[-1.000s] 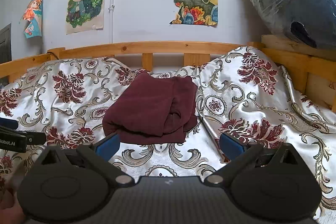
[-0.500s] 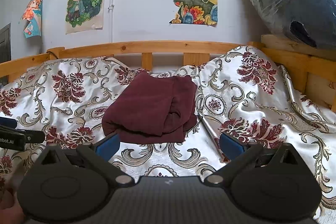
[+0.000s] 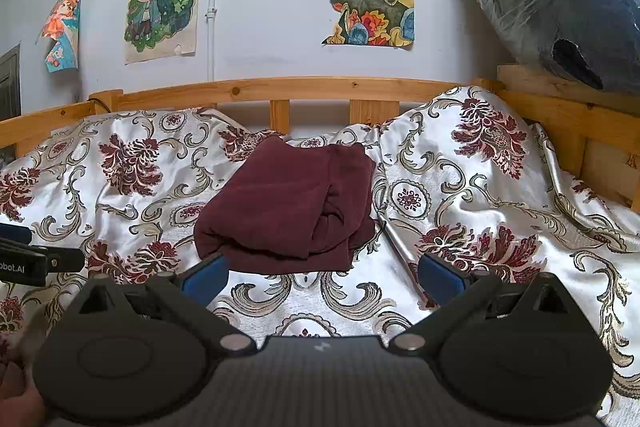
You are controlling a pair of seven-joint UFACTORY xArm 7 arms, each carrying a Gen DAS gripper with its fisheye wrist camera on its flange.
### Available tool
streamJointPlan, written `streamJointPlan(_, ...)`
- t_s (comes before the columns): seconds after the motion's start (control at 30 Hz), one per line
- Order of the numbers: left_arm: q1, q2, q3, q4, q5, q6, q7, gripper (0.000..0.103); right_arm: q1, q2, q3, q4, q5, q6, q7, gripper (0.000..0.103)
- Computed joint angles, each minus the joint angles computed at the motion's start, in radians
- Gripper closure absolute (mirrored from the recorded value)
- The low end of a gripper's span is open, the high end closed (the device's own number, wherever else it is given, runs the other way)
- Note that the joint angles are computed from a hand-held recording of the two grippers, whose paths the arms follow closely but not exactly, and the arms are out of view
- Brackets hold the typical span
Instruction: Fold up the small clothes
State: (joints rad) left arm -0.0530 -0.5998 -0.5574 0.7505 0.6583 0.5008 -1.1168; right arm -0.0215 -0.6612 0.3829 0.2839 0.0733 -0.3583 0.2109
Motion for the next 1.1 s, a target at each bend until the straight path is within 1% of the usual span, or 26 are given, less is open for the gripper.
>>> streamJointPlan(0.57,0.0,0.0,-0.002,0.001,0.006,0.002,-0.005,0.001,-0.009,0.002,0.011,-0.001,0.002,-0.001,0.01,0.0)
streamJointPlan(1.1,-0.006,0.001,0.004,0.0,0.005,0.004,-0.004,0.001,-0.006,0.003,0.006,0.001,0.004,-0.004,0.005,0.0)
